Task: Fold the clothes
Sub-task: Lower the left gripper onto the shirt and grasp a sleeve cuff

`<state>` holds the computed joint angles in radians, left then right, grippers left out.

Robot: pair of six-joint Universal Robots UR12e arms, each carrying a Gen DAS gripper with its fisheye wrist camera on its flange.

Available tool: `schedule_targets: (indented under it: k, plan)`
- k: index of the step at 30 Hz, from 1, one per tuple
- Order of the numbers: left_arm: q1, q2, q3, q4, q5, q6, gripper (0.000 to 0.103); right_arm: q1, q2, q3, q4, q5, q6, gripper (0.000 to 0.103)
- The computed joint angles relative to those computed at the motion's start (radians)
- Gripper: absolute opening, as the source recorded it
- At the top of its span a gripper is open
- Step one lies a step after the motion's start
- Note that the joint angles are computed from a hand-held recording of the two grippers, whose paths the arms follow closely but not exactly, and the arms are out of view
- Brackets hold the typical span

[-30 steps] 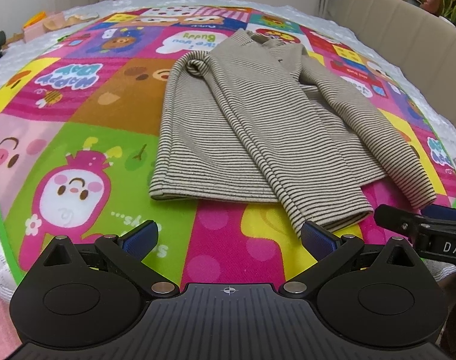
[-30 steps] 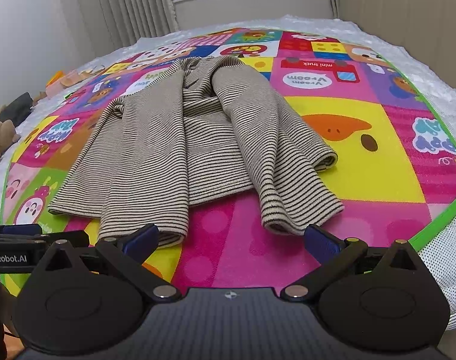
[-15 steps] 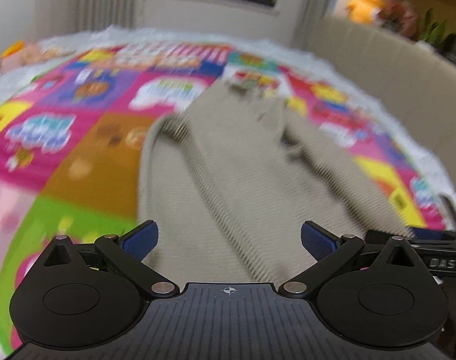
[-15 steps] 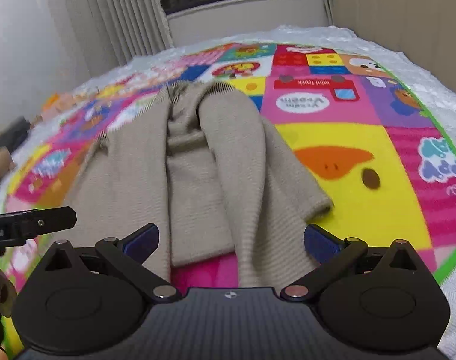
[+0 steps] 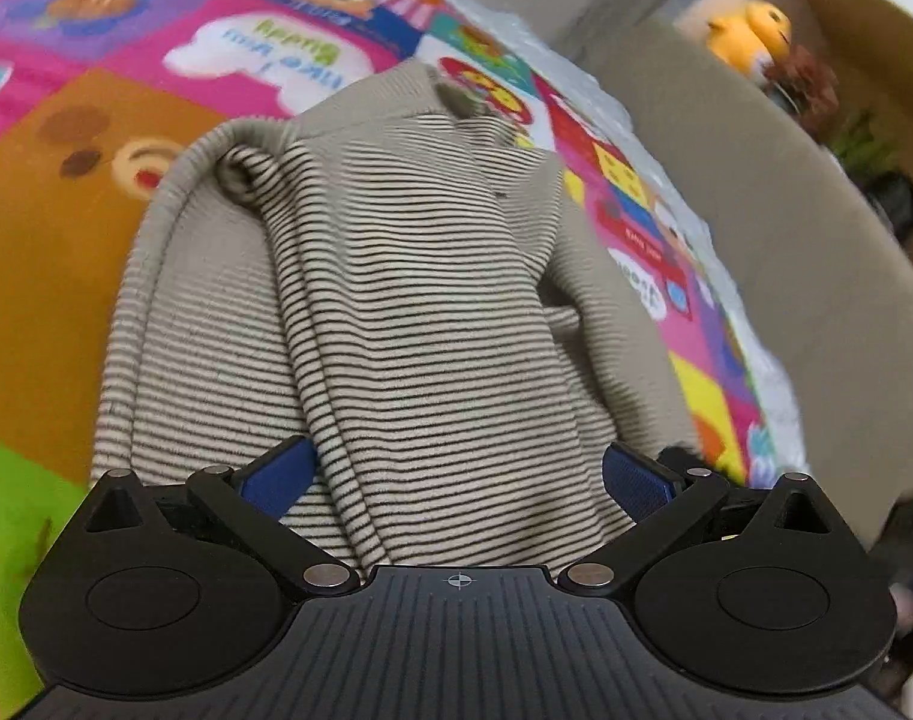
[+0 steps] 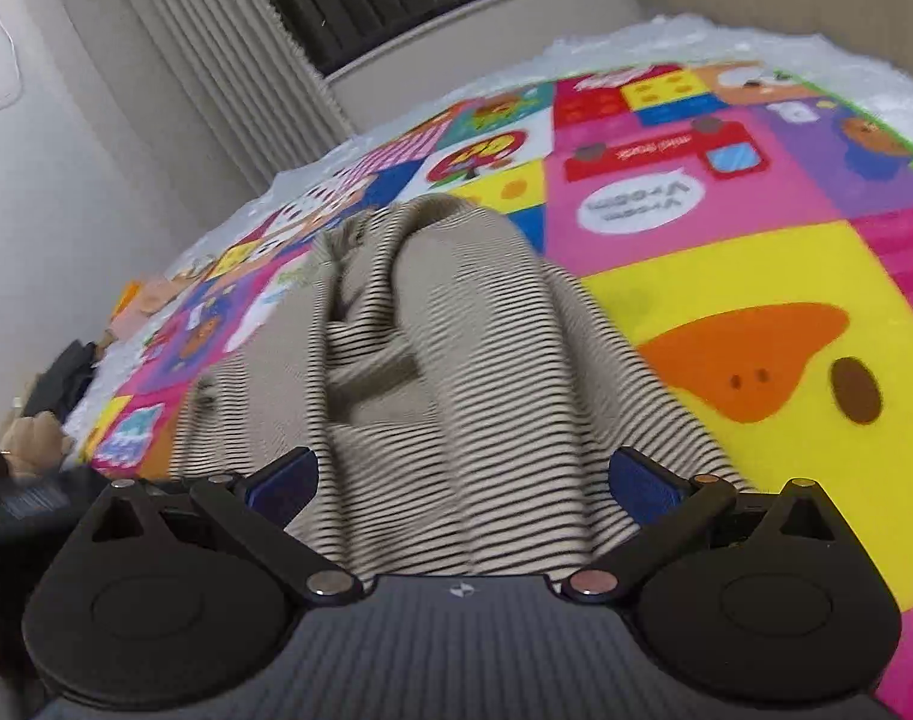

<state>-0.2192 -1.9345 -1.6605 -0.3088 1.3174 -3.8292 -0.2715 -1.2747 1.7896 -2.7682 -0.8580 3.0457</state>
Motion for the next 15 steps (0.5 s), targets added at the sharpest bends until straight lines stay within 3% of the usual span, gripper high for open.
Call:
schedule_targets:
  k: [1, 4, 6, 7, 10, 12, 13, 14, 15]
  plan:
    - [0.009, -0.001, -0.001, 0.006, -0.020, -0.041, 0.103, -0.003, 0.004, 0.005, -0.021, 0.012, 0.015, 0.103]
    - [0.022, -0.008, 0.010, -0.010, -0.064, -0.059, 0.103, -0.011, 0.014, 0.015, -0.074, 0.041, 0.050, 0.103]
    - [0.008, -0.015, 0.023, -0.015, -0.029, 0.004, 0.103, -0.013, 0.018, 0.022, -0.108, 0.050, 0.064, 0.103]
    - [0.001, -0.019, 0.030, -0.017, -0.009, 0.039, 0.098, -0.014, 0.019, 0.026, -0.121, 0.052, 0.066, 0.103]
    - [-0.053, -0.034, 0.059, -0.043, 0.192, 0.200, 0.047, -0.016, 0.020, 0.028, -0.130, 0.061, 0.067, 0.103]
    - [-0.064, -0.041, 0.062, -0.028, 0.234, 0.221, 0.036, -0.020, 0.020, 0.028, -0.127, 0.072, 0.068, 0.103]
    - [-0.063, -0.041, 0.063, -0.026, 0.239, 0.221, 0.019, -0.021, 0.020, 0.028, -0.126, 0.078, 0.067, 0.103]
    - [-0.058, -0.039, 0.064, -0.023, 0.232, 0.217, 0.011, -0.022, 0.021, 0.027, -0.122, 0.080, 0.062, 0.103]
    - [-0.046, -0.035, 0.061, -0.005, 0.208, 0.204, 0.010, -0.022, 0.021, 0.026, -0.118, 0.082, 0.058, 0.103]
